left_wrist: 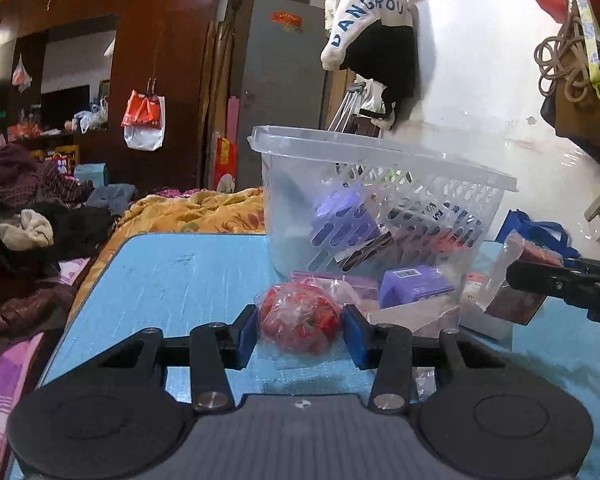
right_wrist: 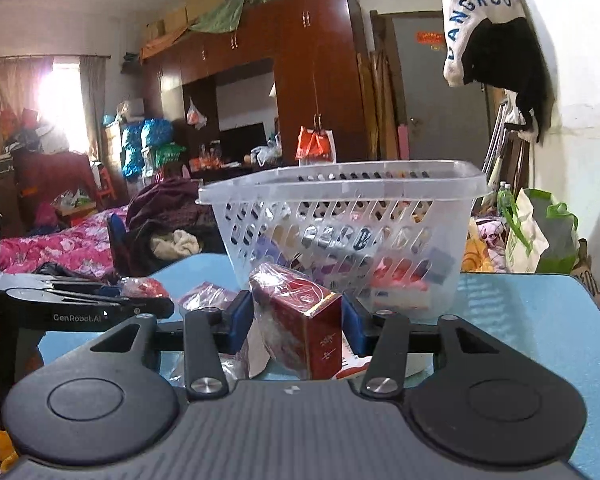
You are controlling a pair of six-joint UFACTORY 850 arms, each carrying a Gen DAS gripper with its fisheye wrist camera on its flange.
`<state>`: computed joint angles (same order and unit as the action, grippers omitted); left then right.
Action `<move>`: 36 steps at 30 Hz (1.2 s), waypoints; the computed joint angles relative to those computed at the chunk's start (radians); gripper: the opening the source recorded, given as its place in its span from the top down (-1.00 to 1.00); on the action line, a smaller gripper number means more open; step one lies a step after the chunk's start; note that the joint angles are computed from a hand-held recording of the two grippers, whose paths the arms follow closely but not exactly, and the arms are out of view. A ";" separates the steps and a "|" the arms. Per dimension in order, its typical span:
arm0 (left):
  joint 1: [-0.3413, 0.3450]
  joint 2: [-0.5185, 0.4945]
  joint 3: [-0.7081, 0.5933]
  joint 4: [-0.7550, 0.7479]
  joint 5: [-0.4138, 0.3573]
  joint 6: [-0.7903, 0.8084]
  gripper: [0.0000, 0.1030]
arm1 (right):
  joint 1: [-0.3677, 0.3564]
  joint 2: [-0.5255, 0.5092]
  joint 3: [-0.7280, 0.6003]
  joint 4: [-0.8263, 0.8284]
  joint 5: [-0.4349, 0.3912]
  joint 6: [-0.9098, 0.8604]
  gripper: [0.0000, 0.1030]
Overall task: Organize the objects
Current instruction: 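Grasp a red wrapped ball with the left gripper while the right grasps the red-and-white box, then carry both items over the white basket and open both grippers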
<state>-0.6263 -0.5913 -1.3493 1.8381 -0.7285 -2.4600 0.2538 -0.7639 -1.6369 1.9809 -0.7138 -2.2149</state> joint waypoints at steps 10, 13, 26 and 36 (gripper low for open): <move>-0.002 0.004 0.011 0.016 -0.017 -0.018 0.05 | -0.001 -0.003 -0.001 0.018 -0.009 -0.007 0.01; -0.009 0.007 0.021 0.035 -0.046 -0.041 0.05 | -0.002 -0.003 0.001 0.028 -0.011 -0.014 0.01; -0.033 0.013 0.057 0.125 -0.154 -0.113 0.05 | -0.003 0.006 0.022 0.084 -0.022 -0.061 0.01; -0.036 0.042 0.110 0.214 -0.205 -0.278 0.05 | -0.006 0.020 0.054 0.168 -0.051 -0.130 0.01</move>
<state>-0.6627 -0.5492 -1.2396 2.0522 -0.9334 -2.7378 0.2478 -0.7437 -1.5825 2.1493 -0.7643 -2.3445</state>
